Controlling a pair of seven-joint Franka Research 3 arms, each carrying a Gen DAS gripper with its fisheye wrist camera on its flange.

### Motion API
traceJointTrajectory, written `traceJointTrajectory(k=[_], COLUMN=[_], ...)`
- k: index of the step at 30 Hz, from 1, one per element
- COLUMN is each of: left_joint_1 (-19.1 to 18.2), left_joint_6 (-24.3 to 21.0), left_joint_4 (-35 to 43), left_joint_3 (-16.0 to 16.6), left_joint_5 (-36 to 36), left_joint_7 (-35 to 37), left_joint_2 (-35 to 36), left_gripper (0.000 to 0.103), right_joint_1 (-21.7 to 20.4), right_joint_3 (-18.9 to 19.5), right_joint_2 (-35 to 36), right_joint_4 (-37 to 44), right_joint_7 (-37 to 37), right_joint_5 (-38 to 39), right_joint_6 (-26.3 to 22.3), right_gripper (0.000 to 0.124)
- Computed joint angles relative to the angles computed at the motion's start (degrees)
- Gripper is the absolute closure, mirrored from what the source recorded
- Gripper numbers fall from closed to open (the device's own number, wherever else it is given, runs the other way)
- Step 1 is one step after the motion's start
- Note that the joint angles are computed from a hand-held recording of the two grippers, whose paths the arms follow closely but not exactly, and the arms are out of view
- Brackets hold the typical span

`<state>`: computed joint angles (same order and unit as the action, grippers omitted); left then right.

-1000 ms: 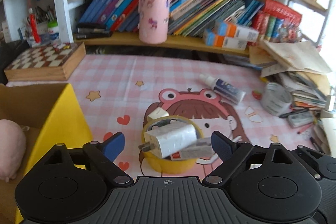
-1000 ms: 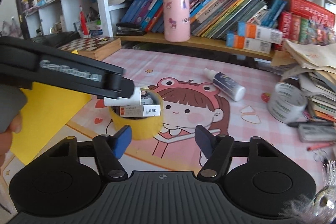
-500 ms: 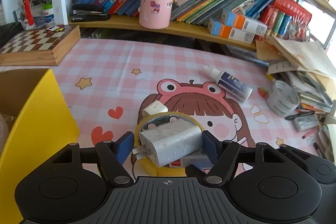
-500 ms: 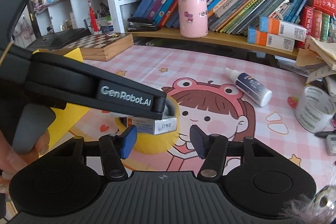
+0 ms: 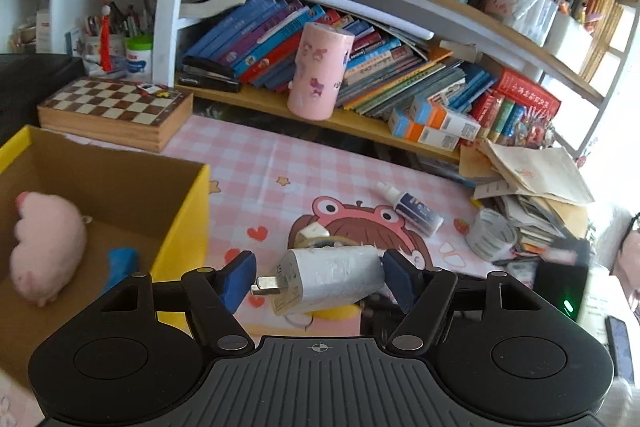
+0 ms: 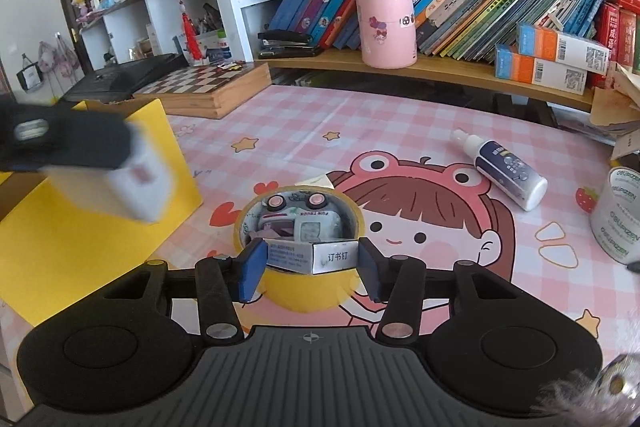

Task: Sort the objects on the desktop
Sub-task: 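Close the left tool on the white charger while the right tool grasps the white staples box, then lift and carry the charger and staples box over the yellow box with both tools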

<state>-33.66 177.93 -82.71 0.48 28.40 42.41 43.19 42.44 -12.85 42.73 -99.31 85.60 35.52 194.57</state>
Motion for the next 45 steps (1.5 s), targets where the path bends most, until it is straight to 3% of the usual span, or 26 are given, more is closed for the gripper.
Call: traceJointTrajectory(k=[5, 6, 8, 14, 18, 21, 27, 33, 40, 45], left_joint_1=[-3.05, -3.51, -4.40, -8.51, -10.19, -11.62, -9.96, -7.37, -1.90, 5.55], left_joint_6=[2.75, 3.38, 4.13, 8.24, 10.31, 11.55, 12.99, 15.13, 18.46, 20.23], left_joint_4=[-7.35, -8.28, -9.85, -12.62, -13.55, -14.58, -16.72, -19.97, -25.28, -28.98], left_joint_3=[4.26, 4.87, 6.02, 11.06, 12.62, 13.81, 10.60, 6.56, 0.03, -7.63], left_joint_5=[0.49, 0.60, 0.71, 0.03, -2.72, -5.34, -8.86, -11.61, -12.96, -11.45], left_joint_7=[-4.58, -5.25, -6.12, -7.68, -6.30, -5.15, -1.04, 3.32, 8.25, 10.74], left_joint_2=[-4.49, -5.03, -5.96, -6.80, -6.73, -6.70, -7.52, -9.32, -12.28, -14.27], left_gripper=[0.033, 0.040, 0.039, 0.039, 0.040, 0.040, 0.040, 0.040, 0.040, 0.040], right_joint_1=[0.07, 0.64, 2.18, 6.50, 10.35, 11.39, 15.70, 18.07, 18.40, 17.17], right_joint_3=[0.33, -0.17, -1.46, -4.74, -7.60, -7.33, -9.34, -8.16, -3.66, 1.17], right_joint_2=[-0.67, -0.73, -0.83, -1.50, -2.02, -3.50, -5.63, -9.30, -12.90, -14.07], right_joint_4=[-0.95, -1.07, -1.46, -2.31, -3.13, -4.73, -7.15, -10.18, -11.43, -9.82], right_joint_7=[-0.73, -1.05, -2.07, -6.77, -10.39, -12.49, -19.07, -26.74, -34.73, -41.84], right_joint_5=[0.07, 0.57, 1.87, 8.13, 14.05, 17.46, 27.69, 37.53, 47.39, 54.26], right_joint_6=[1.14, 1.41, 2.38, 3.92, 4.99, 6.36, 6.43, 9.10, 14.53, 19.16], right_gripper=[0.087, 0.089, 0.094, 0.095, 0.095, 0.095, 0.095, 0.095, 0.095, 0.095])
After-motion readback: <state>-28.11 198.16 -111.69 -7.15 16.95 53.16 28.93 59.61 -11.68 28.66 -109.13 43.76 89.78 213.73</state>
